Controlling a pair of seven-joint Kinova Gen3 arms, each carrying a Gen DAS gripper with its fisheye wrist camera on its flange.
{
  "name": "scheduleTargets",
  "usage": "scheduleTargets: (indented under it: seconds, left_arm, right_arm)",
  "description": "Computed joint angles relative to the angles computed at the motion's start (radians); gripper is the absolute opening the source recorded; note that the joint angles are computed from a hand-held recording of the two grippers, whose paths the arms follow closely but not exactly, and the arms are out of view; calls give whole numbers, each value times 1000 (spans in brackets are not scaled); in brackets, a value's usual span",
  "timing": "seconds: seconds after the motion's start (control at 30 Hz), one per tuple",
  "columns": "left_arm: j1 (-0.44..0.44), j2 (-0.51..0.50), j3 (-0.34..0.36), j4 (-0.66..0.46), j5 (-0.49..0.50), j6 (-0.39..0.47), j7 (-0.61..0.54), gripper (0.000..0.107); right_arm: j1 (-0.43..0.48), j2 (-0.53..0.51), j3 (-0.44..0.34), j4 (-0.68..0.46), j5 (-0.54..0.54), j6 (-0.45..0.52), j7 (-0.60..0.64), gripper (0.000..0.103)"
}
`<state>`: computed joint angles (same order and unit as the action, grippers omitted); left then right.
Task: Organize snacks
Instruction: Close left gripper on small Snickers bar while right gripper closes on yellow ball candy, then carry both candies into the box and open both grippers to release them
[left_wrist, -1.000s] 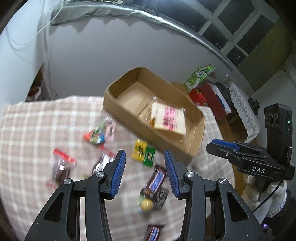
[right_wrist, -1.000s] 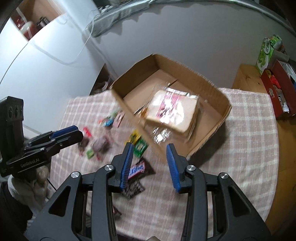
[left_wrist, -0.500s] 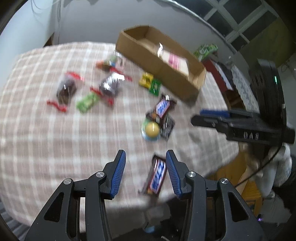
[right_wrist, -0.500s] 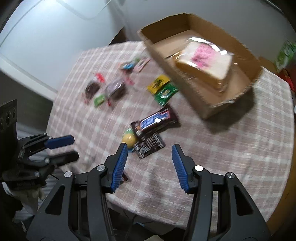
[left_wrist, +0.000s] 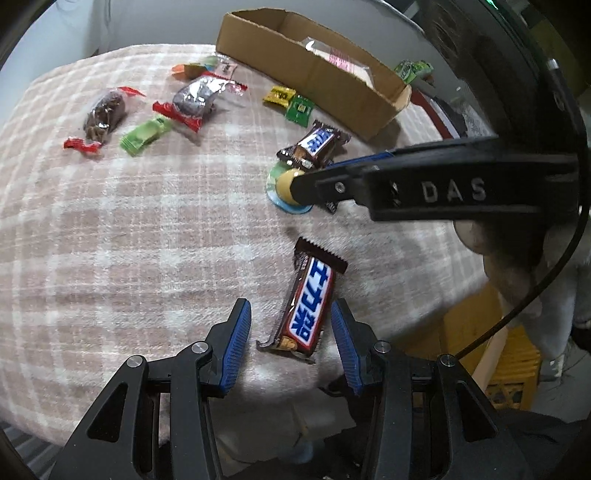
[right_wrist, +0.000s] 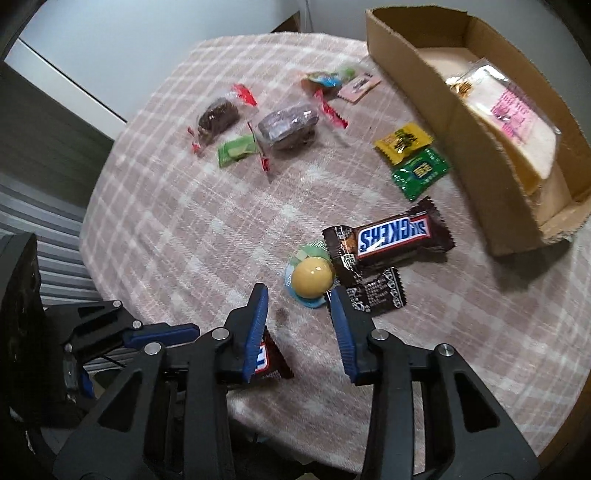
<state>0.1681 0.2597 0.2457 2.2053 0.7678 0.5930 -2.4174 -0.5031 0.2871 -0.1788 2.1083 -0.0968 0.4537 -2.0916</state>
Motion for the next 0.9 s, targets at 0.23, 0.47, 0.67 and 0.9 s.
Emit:
scheduleTargets:
  seconds: [0.23,0.47,0.67,0.9]
  left_arm:
    - [23,7,29,24,6,-89,-25,43]
    - [65,11,61,23,-38,-175,-8,43]
    - [50,38,110,21,-43,-214,-30,26]
    - [-41,45,118,25,14,-173,-85,24]
  right_arm:
    - [-49,64,32,-56,61,45,-44,36]
    - [-22,90,22,-77,58,52,-33,34]
    - [-52,114,34,-106,97,78,-32,28]
    - [-13,110,17,-89,49,46,-2,27]
